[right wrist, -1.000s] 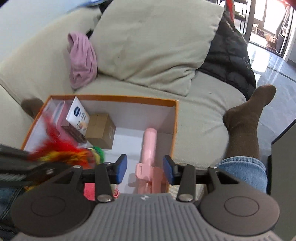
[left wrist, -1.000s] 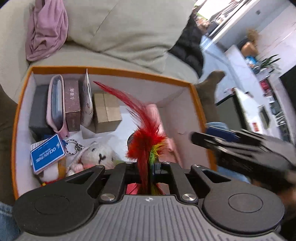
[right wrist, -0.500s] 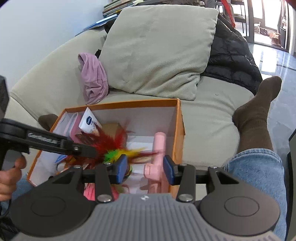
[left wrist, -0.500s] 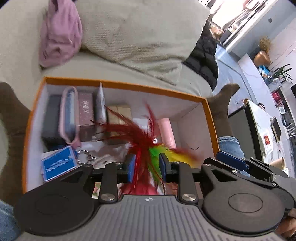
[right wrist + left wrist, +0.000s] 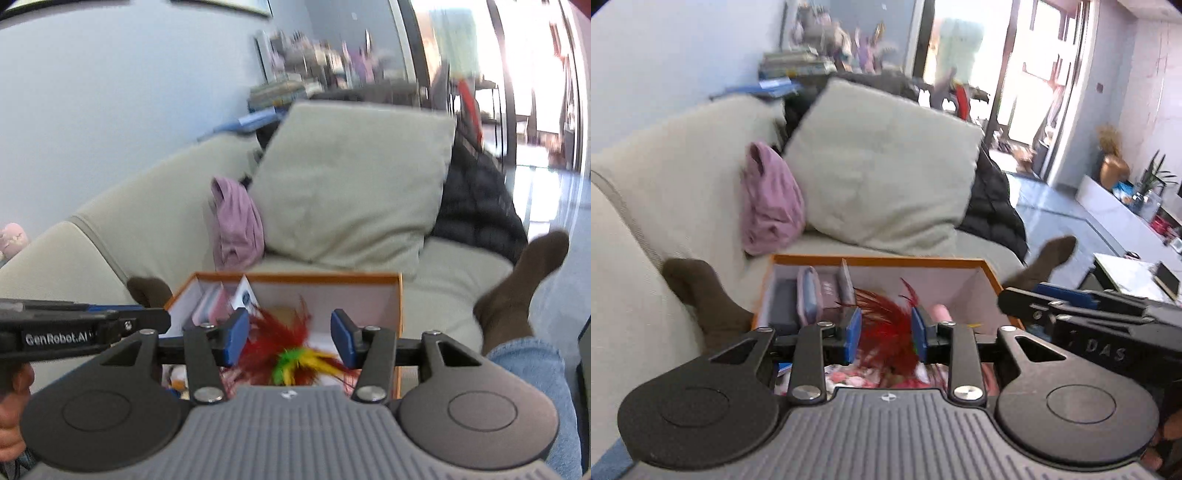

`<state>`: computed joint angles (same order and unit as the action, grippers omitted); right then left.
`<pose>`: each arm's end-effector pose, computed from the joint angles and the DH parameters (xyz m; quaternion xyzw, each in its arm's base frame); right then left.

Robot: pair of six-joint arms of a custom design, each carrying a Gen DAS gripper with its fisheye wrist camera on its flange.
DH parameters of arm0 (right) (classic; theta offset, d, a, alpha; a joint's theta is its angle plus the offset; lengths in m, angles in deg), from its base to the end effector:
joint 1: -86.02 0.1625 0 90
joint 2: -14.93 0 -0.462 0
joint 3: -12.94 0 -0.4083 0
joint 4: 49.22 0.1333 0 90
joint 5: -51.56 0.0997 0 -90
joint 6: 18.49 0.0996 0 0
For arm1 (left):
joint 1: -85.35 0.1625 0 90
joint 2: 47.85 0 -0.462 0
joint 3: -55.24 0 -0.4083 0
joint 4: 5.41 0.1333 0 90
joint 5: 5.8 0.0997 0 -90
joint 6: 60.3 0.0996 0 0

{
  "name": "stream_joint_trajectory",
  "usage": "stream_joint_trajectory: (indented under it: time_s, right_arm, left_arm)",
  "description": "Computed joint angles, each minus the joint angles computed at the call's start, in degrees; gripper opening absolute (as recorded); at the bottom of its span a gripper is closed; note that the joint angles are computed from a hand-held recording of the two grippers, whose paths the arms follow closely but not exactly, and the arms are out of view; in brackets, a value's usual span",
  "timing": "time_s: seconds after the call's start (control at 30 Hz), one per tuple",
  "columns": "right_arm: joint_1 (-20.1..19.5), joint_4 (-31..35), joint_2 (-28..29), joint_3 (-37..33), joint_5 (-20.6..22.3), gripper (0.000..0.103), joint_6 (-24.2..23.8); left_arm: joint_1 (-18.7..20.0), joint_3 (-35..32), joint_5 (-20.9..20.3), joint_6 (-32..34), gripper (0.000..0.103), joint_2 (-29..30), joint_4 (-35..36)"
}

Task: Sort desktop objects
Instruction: 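Lift both grippers up out of the orange box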

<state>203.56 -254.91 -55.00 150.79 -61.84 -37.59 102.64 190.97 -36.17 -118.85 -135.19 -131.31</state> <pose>0.2897 -0.3528 0.2305 0.2790 -0.8547 0.4091 0.1557 -0.2967 -0.3220 0.2480 0.1600 0.8492 -0.4113 0.2899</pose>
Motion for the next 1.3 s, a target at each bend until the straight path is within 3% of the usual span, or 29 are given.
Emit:
stream_joint_trajectory:
  time_s: [0.07, 0.17, 0.23, 0.33, 0.43, 0.5, 0.83, 1.03, 1.3]
  right_arm:
    - [1.1, -2.6, 0.7, 0.8, -1.0, 0.053, -1.2]
    - [2.7, -6.4, 2.2, 1.5, -3.5, 0.055, -3.3]
    - [3.5, -9.9, 3.8, 1.7, -5.1, 0.06, -5.1]
    - [3.7, -16.1, 7.0, 1.8, -6.7, 0.067, -7.8]
    - [3.3, -16.7, 9.1, 1.2, -8.7, 0.068, -7.3]
    - [2.9, -15.1, 9.7, 0.8, -9.8, 0.069, -5.8]
    - [1.8, -11.2, 12.7, 0.4, -11.7, 0.073, -3.9]
    - [1.6, -9.7, 12.8, 0.7, -12.3, 0.073, -3.2]
    - [0.2, -2.7, 10.3, 0.9, -11.7, 0.076, 0.8]
  left_arm:
    - [-1.0, 0.9, 1.5, -3.3, 0.039, -0.4, 2.1]
    - [-1.5, 2.2, 3.0, -5.8, 0.052, -0.1, 2.9]
    - [-2.0, 2.9, 4.0, -6.7, 0.052, 0.4, 3.6]
    - [-2.0, 4.7, 4.6, -5.7, 0.062, 0.7, -0.1]
    - [-2.0, 7.3, 5.7, -3.2, 0.073, 0.8, -6.2]
    - [-2.2, 8.2, 7.5, -4.5, 0.08, 1.4, -5.6]
    - [-0.5, 9.8, 10.2, -10.1, 0.081, 3.3, -2.1]
    - [0.3, 9.5, 8.8, -9.5, 0.081, 4.1, -0.8]
    - [1.8, 8.4, 5.3, -8.5, 0.081, 4.9, -1.0]
